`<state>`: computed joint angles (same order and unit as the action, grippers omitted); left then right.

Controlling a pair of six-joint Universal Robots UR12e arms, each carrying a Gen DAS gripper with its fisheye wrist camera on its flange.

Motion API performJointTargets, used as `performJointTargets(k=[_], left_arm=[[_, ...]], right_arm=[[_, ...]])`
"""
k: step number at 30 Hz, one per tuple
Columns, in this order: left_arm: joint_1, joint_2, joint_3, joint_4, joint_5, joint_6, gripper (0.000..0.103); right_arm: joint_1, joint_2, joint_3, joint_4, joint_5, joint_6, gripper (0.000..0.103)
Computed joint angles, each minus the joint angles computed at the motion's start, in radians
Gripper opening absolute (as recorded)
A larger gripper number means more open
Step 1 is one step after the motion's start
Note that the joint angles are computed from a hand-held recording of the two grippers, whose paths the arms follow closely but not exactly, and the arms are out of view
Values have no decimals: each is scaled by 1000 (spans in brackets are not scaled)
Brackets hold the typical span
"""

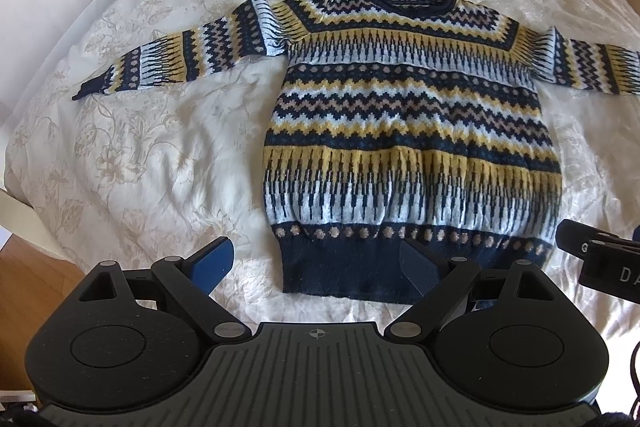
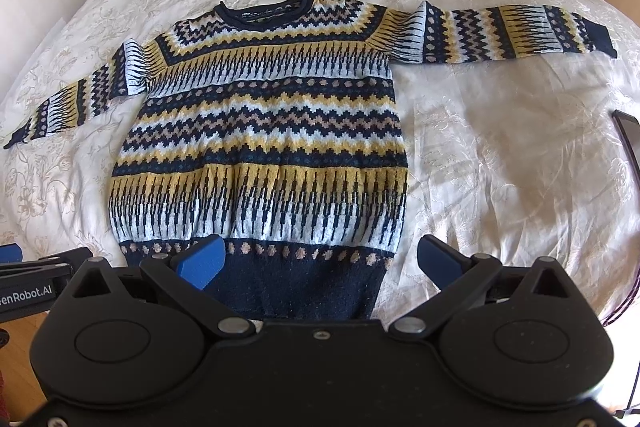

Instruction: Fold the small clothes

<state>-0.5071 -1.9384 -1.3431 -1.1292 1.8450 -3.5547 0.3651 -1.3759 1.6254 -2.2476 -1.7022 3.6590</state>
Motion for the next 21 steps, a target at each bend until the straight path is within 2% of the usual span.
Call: performJointTargets(k=[21], left_arm=[[33, -79, 93, -90, -42, 23, 91]], right_arm=[[-23, 83, -90, 99, 49, 3, 101]])
